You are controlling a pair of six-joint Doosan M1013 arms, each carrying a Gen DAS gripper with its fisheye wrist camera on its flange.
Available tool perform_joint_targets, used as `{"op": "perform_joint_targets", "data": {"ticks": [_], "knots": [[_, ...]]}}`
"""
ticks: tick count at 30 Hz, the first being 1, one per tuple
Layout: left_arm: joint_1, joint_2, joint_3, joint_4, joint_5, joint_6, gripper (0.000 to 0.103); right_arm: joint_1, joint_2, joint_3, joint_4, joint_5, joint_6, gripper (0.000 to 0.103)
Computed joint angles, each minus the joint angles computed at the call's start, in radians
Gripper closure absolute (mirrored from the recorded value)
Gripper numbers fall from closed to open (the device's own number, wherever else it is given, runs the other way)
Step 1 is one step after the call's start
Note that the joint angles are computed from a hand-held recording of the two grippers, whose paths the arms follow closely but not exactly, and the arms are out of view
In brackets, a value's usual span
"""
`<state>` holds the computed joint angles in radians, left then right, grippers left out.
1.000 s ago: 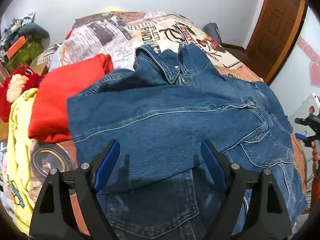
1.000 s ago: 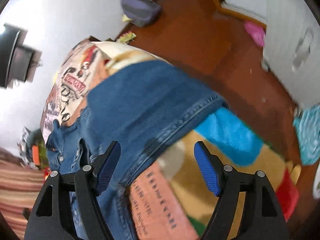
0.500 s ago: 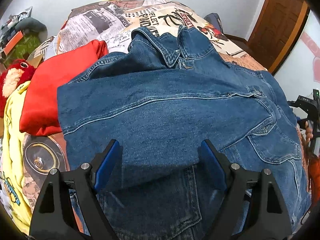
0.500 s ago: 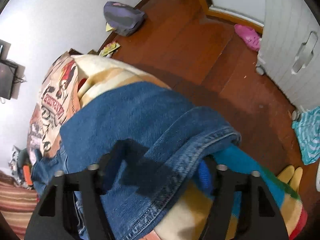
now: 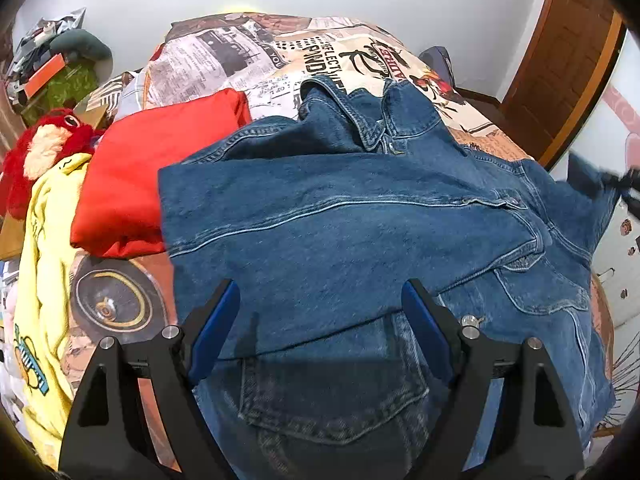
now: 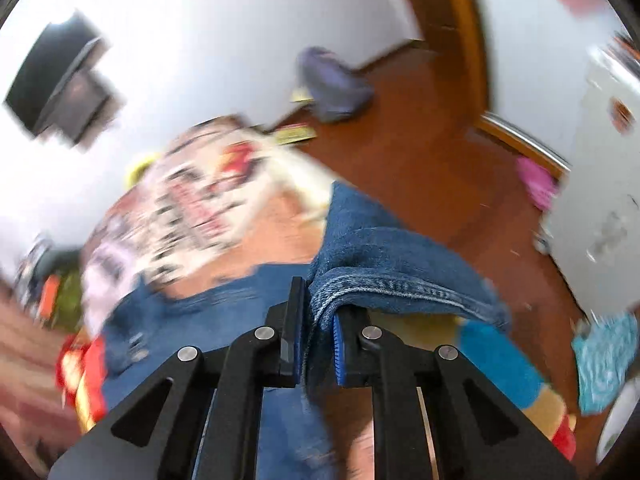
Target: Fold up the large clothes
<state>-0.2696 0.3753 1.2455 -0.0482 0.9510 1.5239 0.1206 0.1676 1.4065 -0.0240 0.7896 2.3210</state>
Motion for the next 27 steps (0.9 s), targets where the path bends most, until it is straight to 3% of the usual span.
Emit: {"op": "perform_joint_targets", "data": {"ticks": [6, 8, 12, 15, 18, 21, 24, 27], "knots": [[0.006, -0.030, 0.032, 0.005, -0.026, 0.009, 0.020, 0.080, 0.033, -0.063, 0.144, 0.002, -0.262, 0.093], [0.009, -0.036, 0.040, -0.001, -0.029, 0.016, 0.020, 0.110, 0.056, -0.079, 0.148, 0.041, -0.310, 0.093], [0.013, -0.044, 0.052, 0.000, -0.029, 0.026, 0.020, 0.138, 0.111, -0.104, 0.202, 0.196, -0.397, 0.089], [0.016, -0.047, 0.060, -0.001, -0.032, 0.028, 0.020, 0.132, 0.142, -0.124, 0.252, 0.306, -0.452, 0.086], [0.019, -0.046, 0.063, -0.005, -0.027, 0.028, 0.020, 0.125, 0.141, -0.118, 0.293, 0.344, -0.463, 0.084], [0.020, -0.042, 0.060, -0.008, -0.023, 0.023, 0.020, 0.108, 0.125, -0.111, 0.318, 0.352, -0.461, 0.069], [0.021, -0.037, 0.055, -0.015, -0.021, 0.020, 0.020, 0.093, 0.080, -0.071, 0.290, 0.274, -0.424, 0.051], [0.019, -0.031, 0.048, -0.020, -0.020, 0.022, 0.020, 0.068, 0.045, -0.032, 0.248, 0.208, -0.326, 0.042]]}}
